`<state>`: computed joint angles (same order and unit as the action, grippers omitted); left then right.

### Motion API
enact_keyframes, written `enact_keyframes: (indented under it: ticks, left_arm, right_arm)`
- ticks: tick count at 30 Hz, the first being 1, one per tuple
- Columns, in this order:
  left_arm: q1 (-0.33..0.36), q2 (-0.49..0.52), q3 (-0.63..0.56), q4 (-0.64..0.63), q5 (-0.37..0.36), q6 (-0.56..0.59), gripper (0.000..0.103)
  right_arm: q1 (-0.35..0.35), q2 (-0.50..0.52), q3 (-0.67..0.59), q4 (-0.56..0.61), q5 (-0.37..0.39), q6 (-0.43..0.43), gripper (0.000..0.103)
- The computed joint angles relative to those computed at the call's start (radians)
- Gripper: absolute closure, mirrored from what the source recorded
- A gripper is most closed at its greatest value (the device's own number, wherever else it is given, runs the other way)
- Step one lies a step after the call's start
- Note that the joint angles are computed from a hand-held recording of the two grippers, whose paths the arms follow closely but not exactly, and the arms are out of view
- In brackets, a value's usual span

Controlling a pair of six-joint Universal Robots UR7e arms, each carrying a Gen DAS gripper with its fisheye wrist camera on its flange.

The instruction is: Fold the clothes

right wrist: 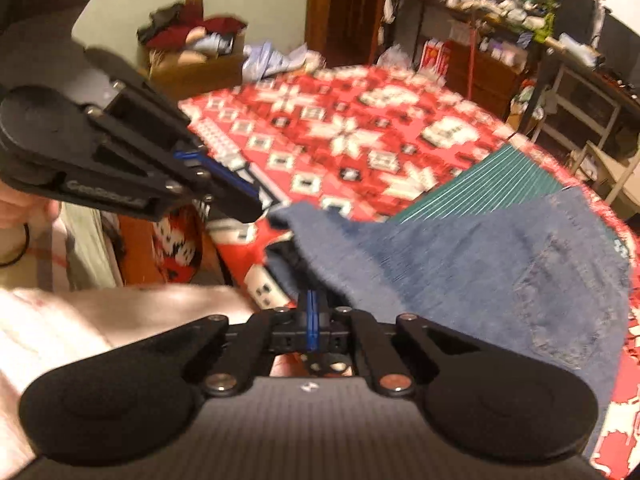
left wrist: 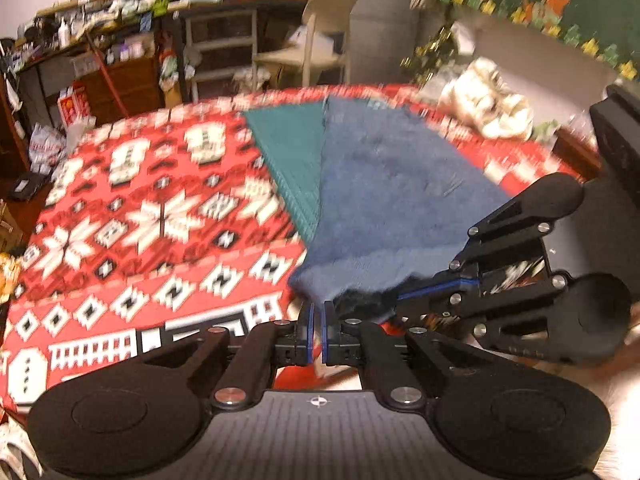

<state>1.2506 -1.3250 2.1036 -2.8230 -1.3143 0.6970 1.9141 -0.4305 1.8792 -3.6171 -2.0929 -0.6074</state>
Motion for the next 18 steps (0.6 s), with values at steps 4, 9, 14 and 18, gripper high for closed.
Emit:
enact_keyframes:
  ticks: [4,9,14,18]
  left_arm:
    - [-0.013,0.012,-0.024,-0.011,-0.094,-0.003,0.099]
    - [-0.026,0.126,-0.081,0.024,-0.027,0.002,0.096]
    - [-0.007,0.159,-0.078,0.017,0.049,0.046,0.095]
    - [0.012,0.145,-0.081,0.019,0.054,0.067,0.093]
  right_arm:
    - [-0.013,-0.064,0.054,-0.048,0.062,0.028,0.101]
    - [-0.072,-0.111,0.051,0.008,0.094,0.182,0.098]
    - [-0.115,-0.074,0.039,0.013,0.041,0.177,0.095]
    - [-0.134,-0.106,0.094,-0.009,0.072,0.195,0.098]
